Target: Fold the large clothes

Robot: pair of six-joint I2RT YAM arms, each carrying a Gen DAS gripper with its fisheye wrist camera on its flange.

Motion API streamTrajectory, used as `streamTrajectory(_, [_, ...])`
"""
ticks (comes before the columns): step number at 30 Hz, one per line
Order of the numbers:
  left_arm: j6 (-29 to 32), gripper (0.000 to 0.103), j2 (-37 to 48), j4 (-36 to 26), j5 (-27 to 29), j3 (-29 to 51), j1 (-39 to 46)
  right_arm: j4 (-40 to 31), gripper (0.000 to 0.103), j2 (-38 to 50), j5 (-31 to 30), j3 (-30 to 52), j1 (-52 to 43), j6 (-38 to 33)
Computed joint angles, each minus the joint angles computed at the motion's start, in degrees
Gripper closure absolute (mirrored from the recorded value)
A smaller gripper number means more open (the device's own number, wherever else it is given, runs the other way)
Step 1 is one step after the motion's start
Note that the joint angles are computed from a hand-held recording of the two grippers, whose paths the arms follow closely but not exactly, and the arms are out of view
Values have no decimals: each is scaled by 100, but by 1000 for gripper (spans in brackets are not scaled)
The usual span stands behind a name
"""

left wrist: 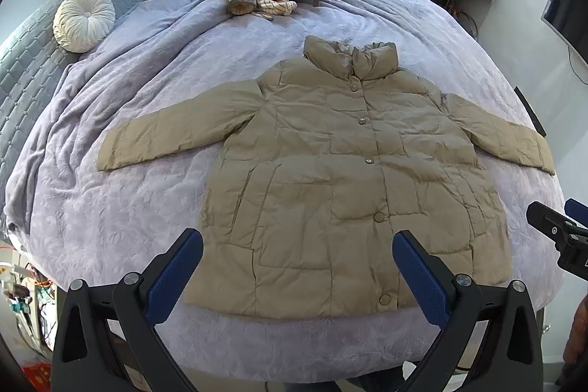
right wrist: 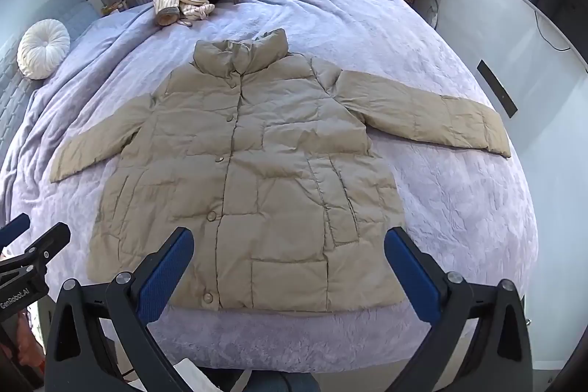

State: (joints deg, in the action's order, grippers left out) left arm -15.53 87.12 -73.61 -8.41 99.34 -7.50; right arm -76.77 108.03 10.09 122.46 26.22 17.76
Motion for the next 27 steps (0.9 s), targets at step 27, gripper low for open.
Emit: streamTrajectory(27, [-81, 0, -195, -97, 10, -76, 72, -29, 0, -42, 38, 4, 62, 37])
